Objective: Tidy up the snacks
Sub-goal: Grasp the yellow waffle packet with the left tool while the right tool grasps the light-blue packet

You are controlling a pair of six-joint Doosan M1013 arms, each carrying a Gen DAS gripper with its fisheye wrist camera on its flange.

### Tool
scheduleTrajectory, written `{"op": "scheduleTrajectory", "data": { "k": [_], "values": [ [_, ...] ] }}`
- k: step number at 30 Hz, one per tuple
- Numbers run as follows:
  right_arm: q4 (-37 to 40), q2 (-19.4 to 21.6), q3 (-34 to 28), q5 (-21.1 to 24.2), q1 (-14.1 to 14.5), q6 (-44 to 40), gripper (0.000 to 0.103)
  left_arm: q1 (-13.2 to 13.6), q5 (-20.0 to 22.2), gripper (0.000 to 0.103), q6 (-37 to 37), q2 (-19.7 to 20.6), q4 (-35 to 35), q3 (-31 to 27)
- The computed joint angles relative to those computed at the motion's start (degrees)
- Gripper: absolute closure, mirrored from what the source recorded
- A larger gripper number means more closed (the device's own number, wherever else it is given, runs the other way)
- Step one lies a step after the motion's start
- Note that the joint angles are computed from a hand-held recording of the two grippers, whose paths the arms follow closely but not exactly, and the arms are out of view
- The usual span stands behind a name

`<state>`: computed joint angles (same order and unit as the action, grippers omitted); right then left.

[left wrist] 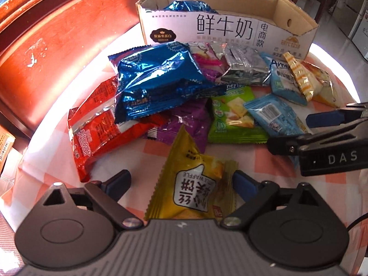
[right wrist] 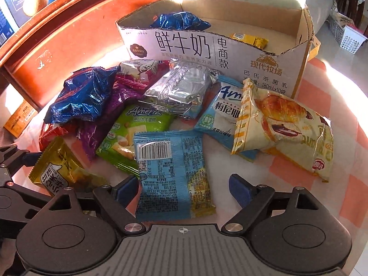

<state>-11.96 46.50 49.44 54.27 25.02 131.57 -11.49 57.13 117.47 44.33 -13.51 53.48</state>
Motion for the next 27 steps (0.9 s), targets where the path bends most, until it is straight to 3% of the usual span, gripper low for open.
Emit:
{"op": "scheduleTrajectory", "data": {
  "k": [6,9,17,27],
  "values": [
    [-2.00,-0.42,0.63,-0.60,0.32,-0.33,0.041,0.01,-1.55,0.052,3.10,-0.74,-2.25,0.87],
    [-1.93,-0.69,1.05,-1.22,0.30,0.23,0.046,0.23,-0.80,0.068,2.05,-0.43,-3.36,0.14],
    [0.60,-1.51,2.09,-3.42,0.00,0.17,0.050,1.15,2.11,0.078,-0.26,0.47,-6.84,-1.71],
    [1.97,-2.59,3.52,-6.17,-0.30,0.79,0.050,1.33,0.84,0.083,2.59,-0.78,-9.78,-0.19]
  ]
}}
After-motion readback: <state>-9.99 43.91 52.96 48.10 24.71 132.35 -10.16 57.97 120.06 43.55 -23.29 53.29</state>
